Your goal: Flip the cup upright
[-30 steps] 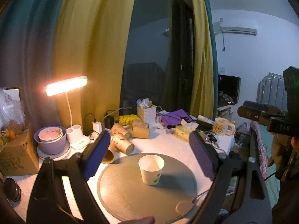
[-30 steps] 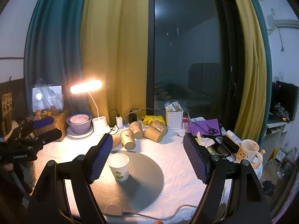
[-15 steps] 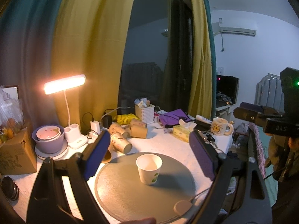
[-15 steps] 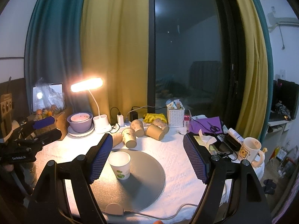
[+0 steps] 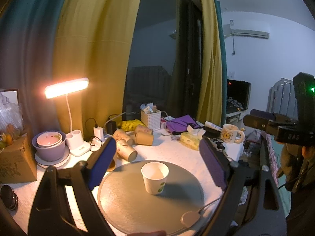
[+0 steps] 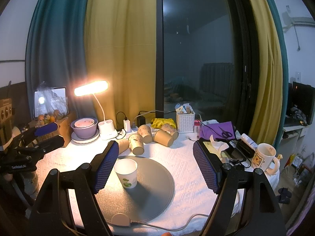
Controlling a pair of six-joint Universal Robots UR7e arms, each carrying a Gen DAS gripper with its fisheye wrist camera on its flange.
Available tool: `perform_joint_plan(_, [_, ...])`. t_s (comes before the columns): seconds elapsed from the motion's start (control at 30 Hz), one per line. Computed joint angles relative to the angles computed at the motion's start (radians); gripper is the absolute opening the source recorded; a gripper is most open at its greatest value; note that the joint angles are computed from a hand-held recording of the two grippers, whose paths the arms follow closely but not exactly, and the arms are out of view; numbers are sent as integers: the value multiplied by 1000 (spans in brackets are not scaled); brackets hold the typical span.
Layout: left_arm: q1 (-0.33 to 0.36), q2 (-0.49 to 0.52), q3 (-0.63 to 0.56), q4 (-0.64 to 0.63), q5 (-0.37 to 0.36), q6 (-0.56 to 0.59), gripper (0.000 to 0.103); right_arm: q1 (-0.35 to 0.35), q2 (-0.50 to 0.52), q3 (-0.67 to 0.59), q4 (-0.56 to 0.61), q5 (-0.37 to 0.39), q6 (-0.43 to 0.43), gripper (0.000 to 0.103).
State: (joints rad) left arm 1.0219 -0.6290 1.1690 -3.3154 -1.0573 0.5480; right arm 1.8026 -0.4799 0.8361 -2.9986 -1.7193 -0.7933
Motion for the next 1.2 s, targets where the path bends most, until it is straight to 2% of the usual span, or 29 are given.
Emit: perform_joint_plan(1.2, [-1,4,3,-8,6,-6,87,-4,-3,16,-1,-4,6,81])
